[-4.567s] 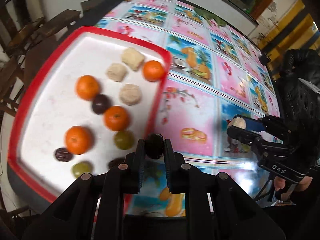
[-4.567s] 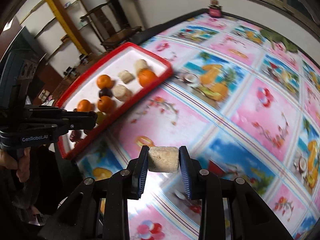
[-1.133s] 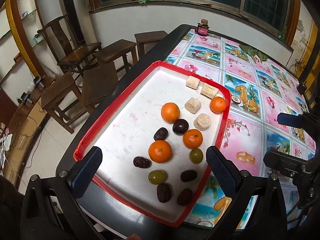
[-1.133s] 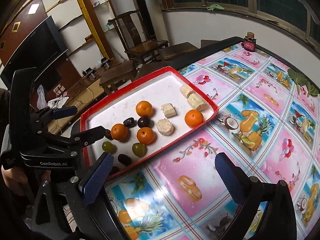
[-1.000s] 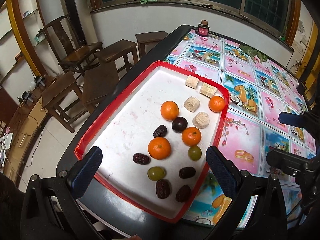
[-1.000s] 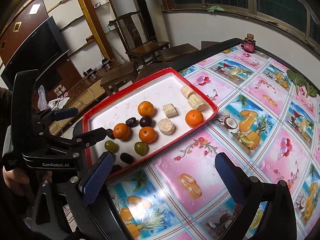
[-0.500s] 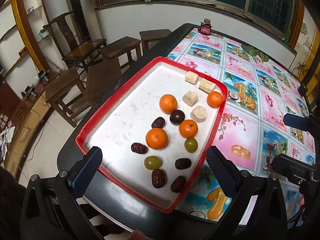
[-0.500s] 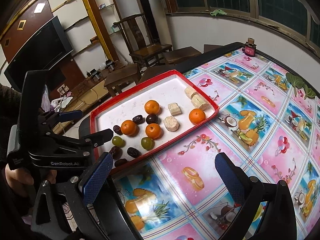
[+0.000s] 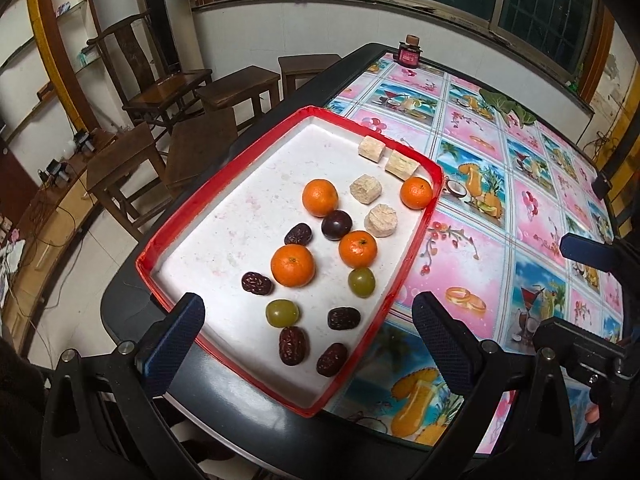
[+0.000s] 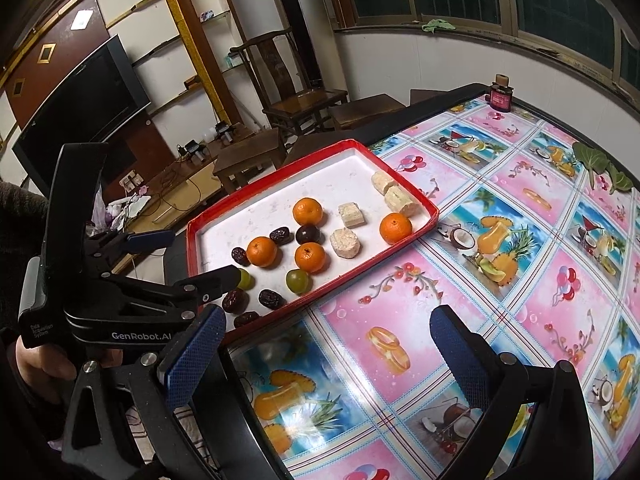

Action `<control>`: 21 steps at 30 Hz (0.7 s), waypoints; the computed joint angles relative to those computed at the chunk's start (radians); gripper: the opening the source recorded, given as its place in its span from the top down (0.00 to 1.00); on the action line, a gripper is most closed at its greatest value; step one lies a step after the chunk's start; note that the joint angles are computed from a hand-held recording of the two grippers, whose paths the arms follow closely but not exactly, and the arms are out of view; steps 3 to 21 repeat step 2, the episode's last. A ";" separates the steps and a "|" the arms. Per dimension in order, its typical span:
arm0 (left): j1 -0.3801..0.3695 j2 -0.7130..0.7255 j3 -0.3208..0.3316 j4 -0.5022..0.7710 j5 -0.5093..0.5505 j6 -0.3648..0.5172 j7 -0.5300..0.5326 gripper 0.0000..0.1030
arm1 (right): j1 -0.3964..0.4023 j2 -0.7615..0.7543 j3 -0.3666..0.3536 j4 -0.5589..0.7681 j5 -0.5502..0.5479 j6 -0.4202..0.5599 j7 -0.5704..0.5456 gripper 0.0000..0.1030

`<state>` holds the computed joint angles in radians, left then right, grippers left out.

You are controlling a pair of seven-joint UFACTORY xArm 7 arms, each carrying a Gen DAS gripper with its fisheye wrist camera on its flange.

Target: Organize fruits

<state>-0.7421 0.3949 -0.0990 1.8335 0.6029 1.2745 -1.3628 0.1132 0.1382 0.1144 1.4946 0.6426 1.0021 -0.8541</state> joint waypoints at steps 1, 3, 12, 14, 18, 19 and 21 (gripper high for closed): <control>0.000 0.000 0.001 -0.002 0.001 -0.004 -0.006 0.00 | -0.002 -0.001 -0.001 -0.001 0.002 0.000 -0.003 0.01; 0.000 0.000 0.000 -0.002 -0.001 -0.008 -0.007 0.00 | -0.004 -0.003 -0.002 -0.003 0.004 -0.001 -0.005 0.00; 0.000 0.000 0.000 -0.002 -0.001 -0.008 -0.007 0.00 | -0.004 -0.003 -0.002 -0.003 0.004 -0.001 -0.005 0.00; 0.000 0.000 0.000 -0.002 -0.001 -0.008 -0.007 0.00 | -0.004 -0.003 -0.002 -0.003 0.004 -0.001 -0.005 0.00; 0.000 0.000 0.000 -0.002 -0.001 -0.008 -0.007 0.00 | -0.004 -0.003 -0.002 -0.003 0.004 -0.001 -0.005 0.00; 0.000 0.000 0.000 -0.002 -0.001 -0.008 -0.007 0.00 | -0.004 -0.003 -0.002 -0.003 0.004 -0.001 -0.005 0.00; 0.000 0.000 0.000 -0.002 -0.001 -0.008 -0.007 0.00 | -0.004 -0.003 -0.002 -0.003 0.004 -0.001 -0.005 0.00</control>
